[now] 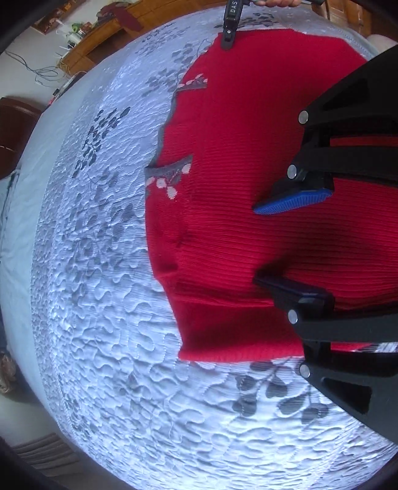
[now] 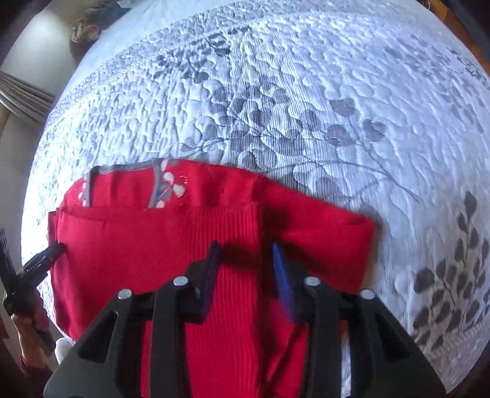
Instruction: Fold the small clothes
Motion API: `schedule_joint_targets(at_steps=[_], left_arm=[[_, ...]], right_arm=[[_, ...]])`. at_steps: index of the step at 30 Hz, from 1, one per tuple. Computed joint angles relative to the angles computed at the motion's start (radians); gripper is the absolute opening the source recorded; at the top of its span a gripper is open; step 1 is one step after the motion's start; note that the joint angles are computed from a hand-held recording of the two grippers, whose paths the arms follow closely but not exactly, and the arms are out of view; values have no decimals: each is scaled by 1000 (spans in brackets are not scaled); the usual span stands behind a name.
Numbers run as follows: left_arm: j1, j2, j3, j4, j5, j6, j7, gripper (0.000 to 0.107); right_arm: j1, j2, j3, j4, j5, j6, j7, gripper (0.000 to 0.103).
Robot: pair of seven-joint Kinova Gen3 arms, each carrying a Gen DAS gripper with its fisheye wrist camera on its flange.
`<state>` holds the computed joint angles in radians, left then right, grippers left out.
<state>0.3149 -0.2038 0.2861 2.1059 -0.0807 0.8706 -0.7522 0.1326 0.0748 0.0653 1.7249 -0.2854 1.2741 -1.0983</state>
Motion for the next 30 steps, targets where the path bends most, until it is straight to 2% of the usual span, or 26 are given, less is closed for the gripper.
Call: schedule_joint_targets(at_steps=[2,5,12,15,17,19,22,24,25,30], left_arm=[[1,-2,-12,6,8,-13,-21,43],[-4,-16,-12,25,14,-38,-24,43],[-10,-42,37,45,-32,-47,34,43],[-12,-54,54,43,-43,-38,59,43],[-11,-64,63,42,-47,-30,72,43],[-10,-71,69,41,-48,-25,80,45],[-9,-84,84,42,-57,-21,94,50],[-6,-87,93,40,-62,-18,96,52],[-3,-90,94,39,-64,-19,90,53],[2,-110,97,34,-68,-33,75,55]], right_arm=[[4,-5,1,3,-2,-4,14,7],[-4,-10,3,9,43,-21,-20,6],[-4,-3,0,30,54,-54,-22,5],[10,-37,11,36,26,-43,3,21],[33,-80,34,53,-22,-24,48,44],[43,-133,48,80,-23,-18,68,45],[55,-201,85,112,-26,11,92,70],[64,-222,117,131,-32,46,124,73],[66,-223,119,138,-26,53,118,78],[81,-212,131,180,-2,48,84,80]])
